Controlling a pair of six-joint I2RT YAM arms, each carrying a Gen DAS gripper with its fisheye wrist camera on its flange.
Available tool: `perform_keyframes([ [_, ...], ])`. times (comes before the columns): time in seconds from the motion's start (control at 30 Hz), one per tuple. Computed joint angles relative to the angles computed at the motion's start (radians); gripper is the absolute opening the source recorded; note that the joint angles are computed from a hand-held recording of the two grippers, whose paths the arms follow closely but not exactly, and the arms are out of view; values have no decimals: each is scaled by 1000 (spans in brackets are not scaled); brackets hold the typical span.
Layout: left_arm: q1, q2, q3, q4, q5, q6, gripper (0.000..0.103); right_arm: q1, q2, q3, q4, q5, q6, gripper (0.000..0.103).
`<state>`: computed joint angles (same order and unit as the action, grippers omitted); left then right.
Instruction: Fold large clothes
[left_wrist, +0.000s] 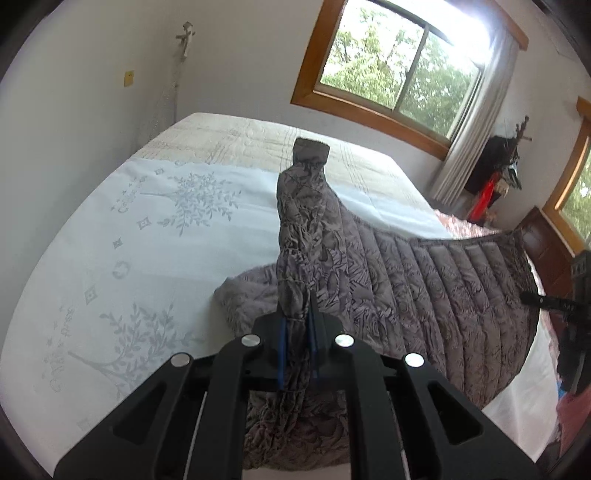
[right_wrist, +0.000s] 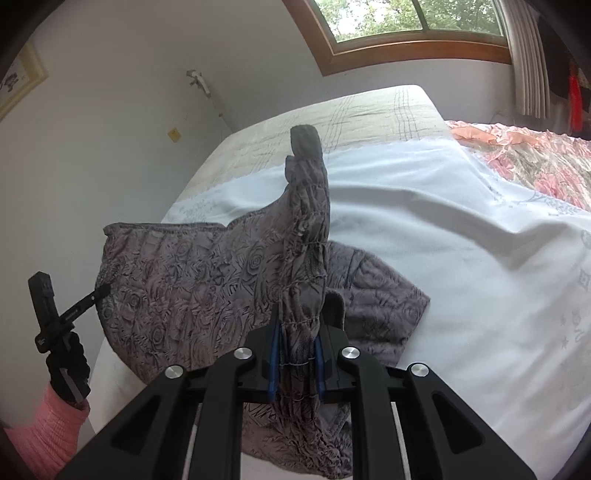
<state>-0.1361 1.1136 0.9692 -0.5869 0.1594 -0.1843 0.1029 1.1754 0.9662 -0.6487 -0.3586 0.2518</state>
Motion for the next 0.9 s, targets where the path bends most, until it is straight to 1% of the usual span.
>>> perform_keyframes([
  [0.17, -52, 129, 89, 65, -96, 0, 8, 0, 89, 42, 62, 46, 14, 15],
  [0.27, -51, 235, 136, 73, -108, -5, 8, -24, 181, 45, 104, 38, 20, 15],
  [0.3, -56, 288, 149, 75, -135, 0, 8, -28, 225, 40, 124, 41, 27, 15],
  [0.37, -54, 368, 165, 66, -156, 8, 8, -26, 292, 36, 152, 58, 27, 15],
  [0.43, -55, 450, 163, 67, -181, 4, 8, -16, 356, 34, 171, 97, 29, 15],
  [0.5, -49, 505, 142, 88, -194, 1, 9, -17, 416, 3, 225, 92, 39, 17],
  [0.57, -35, 530, 92, 138, -174, -7, 10, -22, 439, -33, 279, 82, 43, 19],
  [0.6, -33, 526, 65, 167, -170, -8, 11, -25, 441, -60, 319, 79, 52, 19],
  [0.63, -40, 520, 40, 196, -183, -4, 11, -26, 440, -72, 333, 78, 60, 19],
  [0.7, -52, 518, 31, 202, -203, -8, 12, -32, 440, -68, 332, 77, 67, 20],
  [0.73, -56, 523, 47, 181, -209, -15, 12, -29, 431, -58, 315, 91, 71, 22],
  [0.77, -57, 525, 67, 152, -208, -26, 12, -24, 408, -55, 294, 122, 79, 30],
  [0.8, -67, 521, 93, 114, -212, -48, 12, -14, 367, -57, 273, 160, 84, 34],
  [0.83, -63, 507, 116, 77, -211, -65, 13, 2, 332, -45, 248, 195, 93, 34],
  [0.87, -68, 485, 119, 65, -221, -76, 13, 22, 278, -52, 226, 248, 104, 34],
  [0.9, -63, 453, 112, 64, -234, -74, 18, 42, 222, -62, 214, 288, 116, 34],
])
